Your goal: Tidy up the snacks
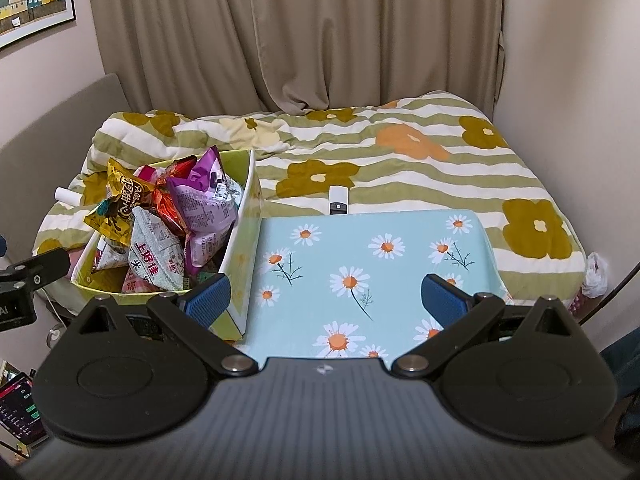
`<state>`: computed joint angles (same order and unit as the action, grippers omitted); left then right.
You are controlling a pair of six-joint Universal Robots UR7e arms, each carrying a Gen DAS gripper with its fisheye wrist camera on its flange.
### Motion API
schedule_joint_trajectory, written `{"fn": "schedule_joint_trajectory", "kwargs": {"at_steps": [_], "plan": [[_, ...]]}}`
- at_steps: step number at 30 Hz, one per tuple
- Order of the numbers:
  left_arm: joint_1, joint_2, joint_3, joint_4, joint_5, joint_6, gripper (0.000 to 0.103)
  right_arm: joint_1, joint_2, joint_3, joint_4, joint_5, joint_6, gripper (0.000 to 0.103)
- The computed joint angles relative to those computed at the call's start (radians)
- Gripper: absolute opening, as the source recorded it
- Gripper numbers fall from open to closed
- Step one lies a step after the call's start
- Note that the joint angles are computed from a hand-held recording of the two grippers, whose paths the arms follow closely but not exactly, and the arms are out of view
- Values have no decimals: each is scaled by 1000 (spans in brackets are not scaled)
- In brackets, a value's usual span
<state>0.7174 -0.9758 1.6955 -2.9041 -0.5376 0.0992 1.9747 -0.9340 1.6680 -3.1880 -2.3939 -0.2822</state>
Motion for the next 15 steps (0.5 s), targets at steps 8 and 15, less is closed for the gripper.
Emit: {"fn": "schedule_joint_trajectory", "kwargs": {"at_steps": [8, 15], "plan": [[4, -9, 3, 8, -4, 1, 103, -1, -1, -1, 2, 3, 2, 103], [9, -11, 6, -12, -9, 25, 103, -1, 6, -2, -3, 1, 1, 103]]}}
